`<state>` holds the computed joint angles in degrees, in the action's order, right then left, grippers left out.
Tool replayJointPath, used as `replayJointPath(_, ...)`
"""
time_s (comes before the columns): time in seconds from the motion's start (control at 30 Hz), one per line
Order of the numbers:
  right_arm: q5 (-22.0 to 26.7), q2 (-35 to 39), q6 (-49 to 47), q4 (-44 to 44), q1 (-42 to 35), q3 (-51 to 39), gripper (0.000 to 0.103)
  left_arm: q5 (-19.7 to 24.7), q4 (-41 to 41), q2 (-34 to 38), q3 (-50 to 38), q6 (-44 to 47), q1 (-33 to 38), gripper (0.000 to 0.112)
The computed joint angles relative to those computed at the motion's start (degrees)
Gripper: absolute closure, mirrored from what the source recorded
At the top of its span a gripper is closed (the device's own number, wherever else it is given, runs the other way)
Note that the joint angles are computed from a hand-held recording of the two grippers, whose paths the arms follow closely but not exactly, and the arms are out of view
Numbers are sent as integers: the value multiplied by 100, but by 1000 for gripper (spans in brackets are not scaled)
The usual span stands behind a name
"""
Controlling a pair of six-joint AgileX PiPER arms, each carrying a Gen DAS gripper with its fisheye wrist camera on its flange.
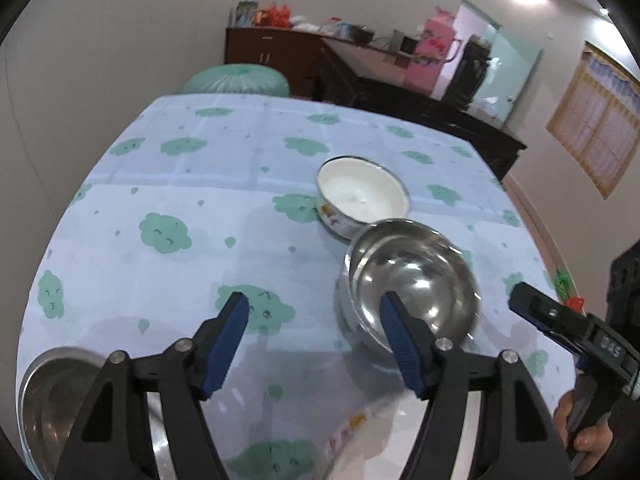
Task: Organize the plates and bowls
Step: 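Close both grippers on the rim of the steel bowl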
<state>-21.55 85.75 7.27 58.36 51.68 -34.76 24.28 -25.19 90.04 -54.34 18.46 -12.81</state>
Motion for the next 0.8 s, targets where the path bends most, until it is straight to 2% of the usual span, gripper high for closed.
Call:
replayJointPath(0.1,220,166,265,-395,-264,-129,44,-20,300,295,-222,-286,-137,46)
replayJointPath(0.17,340,282,420,-673,-356,-225,44,10,402,419,-340,-402,-207,55)
replayJointPath(0.27,462,446,205,-642,-410,-395,44,51,555,571,-497,-587,-325,62)
replayJointPath(0.37,555,607,-517,-41,-420,-580,45,-39,1115,661,-552,-1118,-509,68)
replayJointPath(0.4,603,649,-577,-10,-429,-618,48,51,1113,733,-624,-1089,-524,71)
replayJointPath(0.47,741,734,-149,-487,-509,-655,56,251,775,858,-767,-764,-462,86)
replayJointPath(0.6,886,924,-318,-376,-564,-809,58,563,699,1119,-1039,-799,-419,88)
replayJointPath(0.67,1001,1021,-269,-487,-599,-902,71,747,520,1253,-1153,-676,-372,88)
replayJointPath(0.73,1108,1122,276,-1072,-648,-975,73,876,423,1358,-1234,-629,-369,90)
replayJointPath(0.8,1090,1155,127,-932,-635,-1012,73,969,250,1427,-1278,-492,-350,93)
